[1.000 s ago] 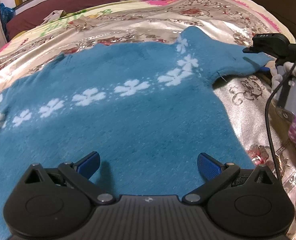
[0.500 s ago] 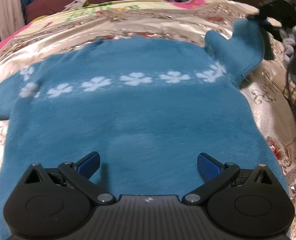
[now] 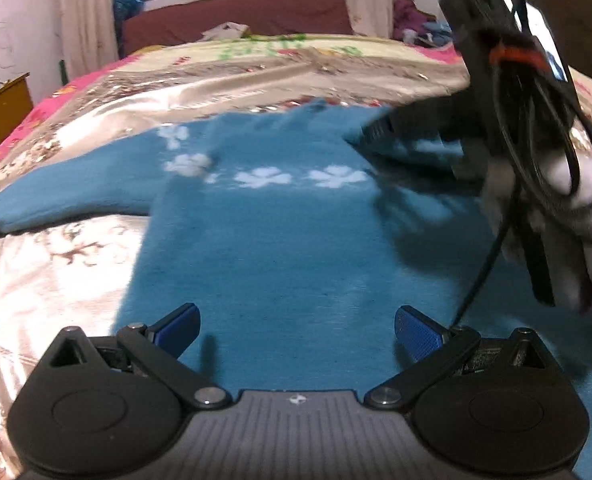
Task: Fold small clothes
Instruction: 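Lift the sleeve with the right gripper and fold it across the sweater body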
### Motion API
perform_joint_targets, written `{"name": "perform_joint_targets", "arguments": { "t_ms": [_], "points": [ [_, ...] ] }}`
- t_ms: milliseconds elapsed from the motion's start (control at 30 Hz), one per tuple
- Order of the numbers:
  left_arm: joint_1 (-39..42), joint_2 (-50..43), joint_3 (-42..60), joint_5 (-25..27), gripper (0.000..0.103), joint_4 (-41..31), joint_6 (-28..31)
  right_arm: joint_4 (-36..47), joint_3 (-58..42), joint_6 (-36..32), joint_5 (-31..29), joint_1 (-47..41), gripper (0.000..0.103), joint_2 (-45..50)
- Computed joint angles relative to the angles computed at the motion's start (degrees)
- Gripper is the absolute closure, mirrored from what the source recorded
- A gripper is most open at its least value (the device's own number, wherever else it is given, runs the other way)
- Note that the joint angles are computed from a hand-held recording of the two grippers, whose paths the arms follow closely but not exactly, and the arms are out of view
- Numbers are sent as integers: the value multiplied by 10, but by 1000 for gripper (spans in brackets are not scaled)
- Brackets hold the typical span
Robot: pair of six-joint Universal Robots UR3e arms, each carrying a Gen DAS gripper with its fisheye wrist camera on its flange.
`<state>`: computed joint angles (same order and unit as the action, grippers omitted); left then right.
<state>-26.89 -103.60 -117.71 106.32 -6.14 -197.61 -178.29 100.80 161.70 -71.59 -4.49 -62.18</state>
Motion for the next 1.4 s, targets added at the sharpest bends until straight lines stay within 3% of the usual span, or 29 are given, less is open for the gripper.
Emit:
{"name": "perform_joint_targets", "arguments": {
  "t_ms": [100,200,433,600,700,833,900,1033,1400],
  "points": [
    [32,10,-31,-34,0,32,-2,-11,-6,-53,-58,33,76,5],
    [54,20,-48,-65,0,46,-5,14,-38,-49,-78,37,70,13],
    [28,15,-58,-6,0,93,35,42,-15,63,-48,3,65,-25],
    [38,22,-60,-21,0,80,39,59,-17,156,13,-35,55,-39],
    [35,21,-59,-22,0,74,39,43,-48,187,12,-28,53,-17],
    [41,17,-53,-39,0,52,42,48,-111,156,-7,8,51,19],
    [45,16,-53,-44,0,47,40,60,-135,109,-24,31,47,32],
    [49,17,-53,-51,0,40,37,66,-136,24,-40,58,49,40],
    [57,25,-72,-60,0,61,34,117,-98,7,-19,53,49,12]
  ]
}}
